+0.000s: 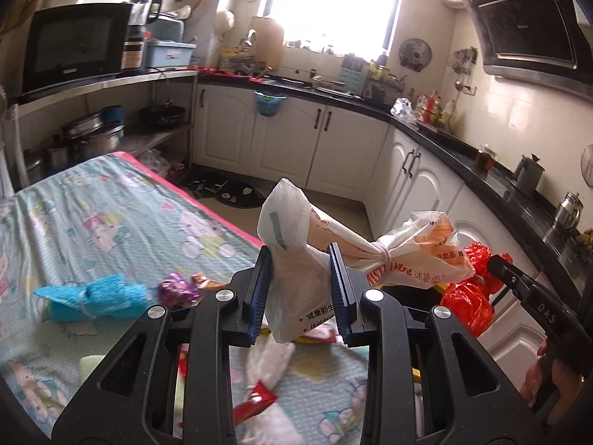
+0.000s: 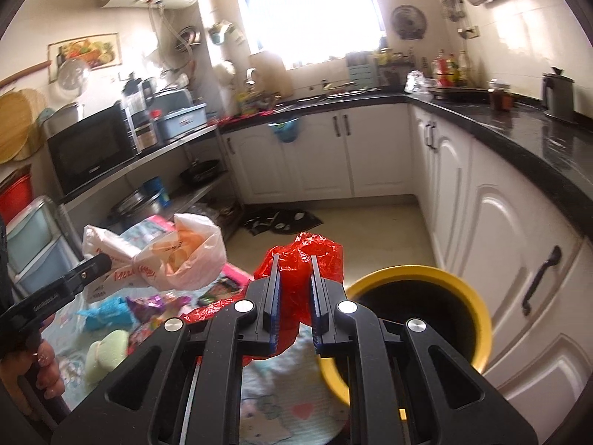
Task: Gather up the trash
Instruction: 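Carry the red bag over the yellow bin and open the right tool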
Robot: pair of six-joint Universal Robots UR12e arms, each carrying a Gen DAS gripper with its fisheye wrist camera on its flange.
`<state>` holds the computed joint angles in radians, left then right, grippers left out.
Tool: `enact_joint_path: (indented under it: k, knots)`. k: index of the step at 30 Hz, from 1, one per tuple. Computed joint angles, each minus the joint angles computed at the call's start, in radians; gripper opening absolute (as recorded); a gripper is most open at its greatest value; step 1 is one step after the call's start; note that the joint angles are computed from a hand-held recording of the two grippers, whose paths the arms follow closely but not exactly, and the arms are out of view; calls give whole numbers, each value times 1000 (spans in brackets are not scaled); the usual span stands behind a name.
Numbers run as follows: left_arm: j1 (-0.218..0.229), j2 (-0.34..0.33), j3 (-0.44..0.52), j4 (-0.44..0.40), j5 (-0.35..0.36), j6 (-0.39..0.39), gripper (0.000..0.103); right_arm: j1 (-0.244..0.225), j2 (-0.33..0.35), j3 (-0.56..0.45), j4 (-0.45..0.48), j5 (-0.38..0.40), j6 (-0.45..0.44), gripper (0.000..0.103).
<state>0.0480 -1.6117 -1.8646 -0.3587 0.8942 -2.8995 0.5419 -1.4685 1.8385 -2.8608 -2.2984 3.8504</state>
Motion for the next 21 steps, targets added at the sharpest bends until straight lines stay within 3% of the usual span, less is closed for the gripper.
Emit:
enact_joint_path:
  k: [10,21]
  knots:
    - [-78,-18,16,-10,26,32,24,-24,-59,69,58,-81,97,13]
    - [-170,-58,35,-18,125,68,24,-56,-101,134,146,-109,189,13]
